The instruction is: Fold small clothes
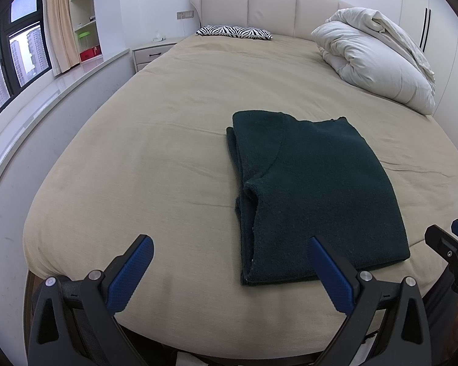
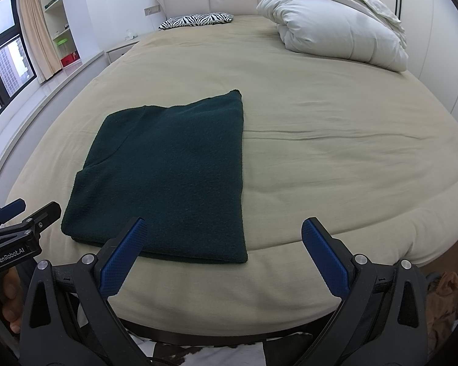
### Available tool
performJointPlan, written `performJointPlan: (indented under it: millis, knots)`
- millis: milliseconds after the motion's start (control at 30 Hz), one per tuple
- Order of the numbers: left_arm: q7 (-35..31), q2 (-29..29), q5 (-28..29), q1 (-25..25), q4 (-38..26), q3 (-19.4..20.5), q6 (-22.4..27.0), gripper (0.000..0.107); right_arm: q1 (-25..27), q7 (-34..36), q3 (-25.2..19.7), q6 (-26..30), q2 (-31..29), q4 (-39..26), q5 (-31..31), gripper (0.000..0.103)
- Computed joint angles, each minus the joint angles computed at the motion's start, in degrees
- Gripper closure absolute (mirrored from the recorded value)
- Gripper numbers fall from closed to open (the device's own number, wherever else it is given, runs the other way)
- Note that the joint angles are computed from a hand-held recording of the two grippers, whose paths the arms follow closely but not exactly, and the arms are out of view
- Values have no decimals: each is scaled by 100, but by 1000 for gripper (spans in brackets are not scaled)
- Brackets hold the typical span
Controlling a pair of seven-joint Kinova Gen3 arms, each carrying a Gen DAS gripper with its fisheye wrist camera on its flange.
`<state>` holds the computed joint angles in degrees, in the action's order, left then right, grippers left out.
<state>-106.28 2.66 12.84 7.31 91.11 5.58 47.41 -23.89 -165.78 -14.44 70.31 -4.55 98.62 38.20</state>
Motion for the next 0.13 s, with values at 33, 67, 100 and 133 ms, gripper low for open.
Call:
performJointPlan:
  millis: [33,67,100,133]
  knots:
    - [-39,30,32,-16,-26,-8,14,5,-2,-6,-4,3,4,-2,1,0]
    - [-64,33,55,-26,-25,-11,15,5,13,37,20,-24,-5,3,-16,0]
    - [-64,25,46,-25,-11,-11,0,5,26,68,34,-42,-7,0,-33,0]
    - [-76,27,40,-27,-9,-11,-5,5,29,64,29,-49,-2,-1,-36,0]
